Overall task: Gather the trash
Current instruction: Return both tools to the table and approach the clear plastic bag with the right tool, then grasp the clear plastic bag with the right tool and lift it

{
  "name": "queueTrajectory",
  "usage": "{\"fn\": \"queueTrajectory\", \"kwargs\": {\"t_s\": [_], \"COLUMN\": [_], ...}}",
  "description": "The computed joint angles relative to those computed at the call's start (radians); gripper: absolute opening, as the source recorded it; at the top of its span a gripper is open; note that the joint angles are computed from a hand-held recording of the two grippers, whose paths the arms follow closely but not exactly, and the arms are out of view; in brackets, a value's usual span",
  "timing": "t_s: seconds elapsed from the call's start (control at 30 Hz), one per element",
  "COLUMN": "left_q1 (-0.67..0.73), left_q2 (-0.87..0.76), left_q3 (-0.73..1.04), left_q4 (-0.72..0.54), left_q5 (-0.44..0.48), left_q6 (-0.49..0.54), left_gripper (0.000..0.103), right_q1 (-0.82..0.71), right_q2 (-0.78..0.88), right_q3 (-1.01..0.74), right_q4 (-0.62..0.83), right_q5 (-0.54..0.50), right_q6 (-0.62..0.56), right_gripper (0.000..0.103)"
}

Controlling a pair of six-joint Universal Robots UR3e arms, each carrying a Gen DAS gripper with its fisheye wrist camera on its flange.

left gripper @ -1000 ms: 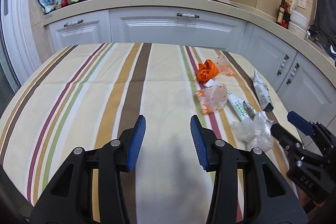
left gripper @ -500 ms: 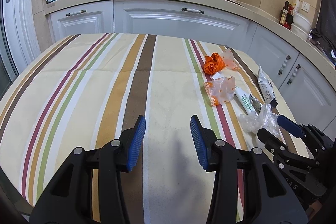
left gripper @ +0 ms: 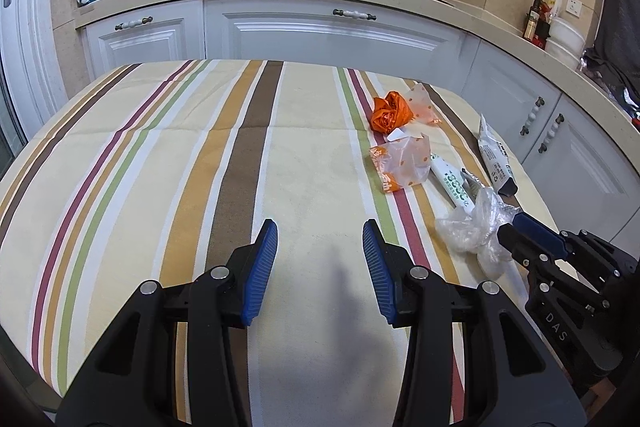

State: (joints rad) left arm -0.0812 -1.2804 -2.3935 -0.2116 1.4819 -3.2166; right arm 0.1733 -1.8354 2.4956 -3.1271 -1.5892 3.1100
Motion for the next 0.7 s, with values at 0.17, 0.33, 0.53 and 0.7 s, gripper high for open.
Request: {"fn": "queueTrajectory", "kwargs": {"t_s": [0.17,0.33,0.53,0.7], "left_q1": [-0.014,-0.022,-0.051,-0.089], "left_q2": [0.002,-0.002,-0.004,-0.034], "left_q3": [0.006,0.010,0.018,0.038], "left_q4": [-0.002,-0.003,0.003,0.011], "left_q5": [0.010,0.017,0.026,0.038], "left_q6": [-0.005,-0.013,-0.022,-0.030], "left_gripper": [0.043,0.043,0.043,0.043], "right_q1": [-0.010,-0.025,-0.052,-0.137], "right_q2": [-0.028,-0.067,-0.170,-0.257], "right_q3": [0.015,0.036,0.059,0.073], "right_q4": [0.002,0.009,0.056,0.170], "right_q5": [0.015,0.025,0.033,0.143], "right_q6": [-0.006,-0.007,-0.016,-0.056], "right_gripper": [0.008,0.007,0.007,0.007]}}
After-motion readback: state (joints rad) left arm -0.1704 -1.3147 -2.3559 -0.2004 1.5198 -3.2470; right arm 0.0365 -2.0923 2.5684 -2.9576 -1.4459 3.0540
